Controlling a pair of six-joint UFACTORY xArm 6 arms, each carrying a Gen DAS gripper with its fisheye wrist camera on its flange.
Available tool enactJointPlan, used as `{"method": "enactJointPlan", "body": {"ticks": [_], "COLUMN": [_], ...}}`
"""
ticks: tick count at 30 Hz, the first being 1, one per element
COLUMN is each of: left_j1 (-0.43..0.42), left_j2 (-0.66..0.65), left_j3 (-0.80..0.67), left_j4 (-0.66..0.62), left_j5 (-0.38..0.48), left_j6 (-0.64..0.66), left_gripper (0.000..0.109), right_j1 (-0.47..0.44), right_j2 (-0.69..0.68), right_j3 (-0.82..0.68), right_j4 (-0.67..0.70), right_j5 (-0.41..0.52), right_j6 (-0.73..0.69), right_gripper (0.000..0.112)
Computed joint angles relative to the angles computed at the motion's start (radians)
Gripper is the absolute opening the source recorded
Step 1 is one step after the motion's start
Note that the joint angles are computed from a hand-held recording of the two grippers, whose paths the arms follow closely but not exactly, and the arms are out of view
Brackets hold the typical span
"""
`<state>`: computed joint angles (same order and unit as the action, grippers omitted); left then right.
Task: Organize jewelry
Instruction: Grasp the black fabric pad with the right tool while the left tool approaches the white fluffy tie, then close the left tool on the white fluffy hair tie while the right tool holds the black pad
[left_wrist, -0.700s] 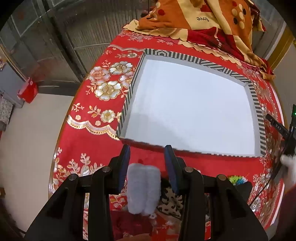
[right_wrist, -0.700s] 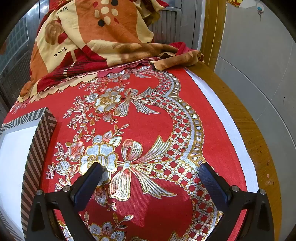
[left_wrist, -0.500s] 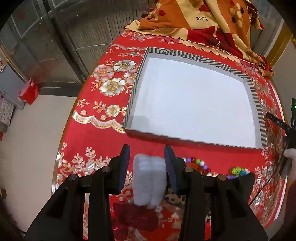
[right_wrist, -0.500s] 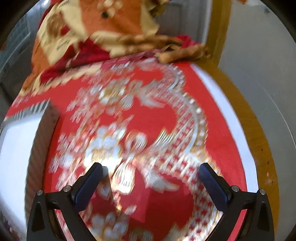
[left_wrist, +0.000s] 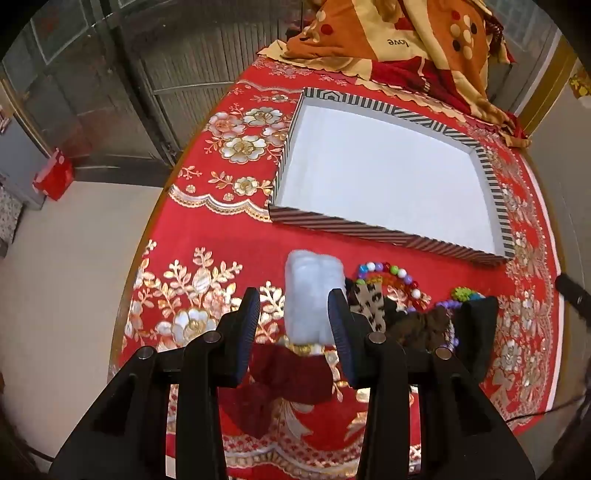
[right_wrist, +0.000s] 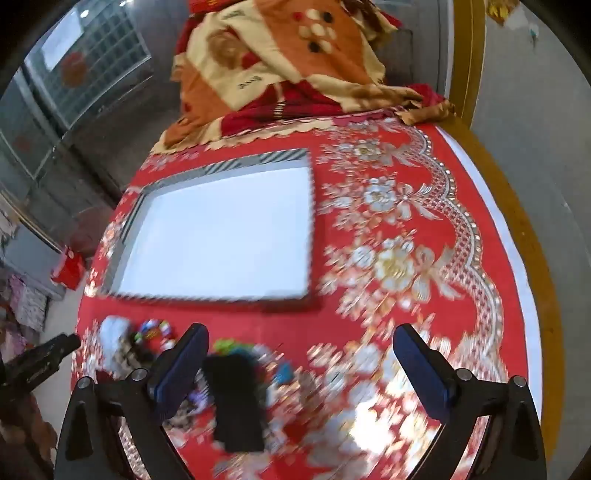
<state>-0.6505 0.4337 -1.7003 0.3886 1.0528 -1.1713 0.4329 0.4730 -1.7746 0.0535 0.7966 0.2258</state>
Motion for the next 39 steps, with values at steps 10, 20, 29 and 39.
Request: {"method": "enactJointPlan", "body": {"ticks": [10,20,29,39], "left_j1": [-0.032,-0.041,-0.035,-0.035], "left_j2": [-0.053,-0.089,-0.092,-0.078], "left_j3": [0.059,0.093,0.107,0.092], "left_j4": [0.026,0.053,0.034,0.024], "left_j5": [0.005,0.012,-0.006,-0.015], "left_j6": [-0.027,-0.054,-0.041,-0.024], "left_gripper": [0.037,0.037,0.037,0.037], "right_j1": [0.131,0.162,0.169,0.174], "right_j2": [-0.074,-0.074,-0.063,-0.04], "right_j3": [0.07,0.043,0.037,0.002], "right_j4": [-0.06,-0.078,-0.09,-0.109], "right_j5": [0.005,0.025,0.017,0.052], "right_j6": [0.097,0.101,0.1,0.112], "right_gripper": [0.099,0.099,0.099,0.099]}}
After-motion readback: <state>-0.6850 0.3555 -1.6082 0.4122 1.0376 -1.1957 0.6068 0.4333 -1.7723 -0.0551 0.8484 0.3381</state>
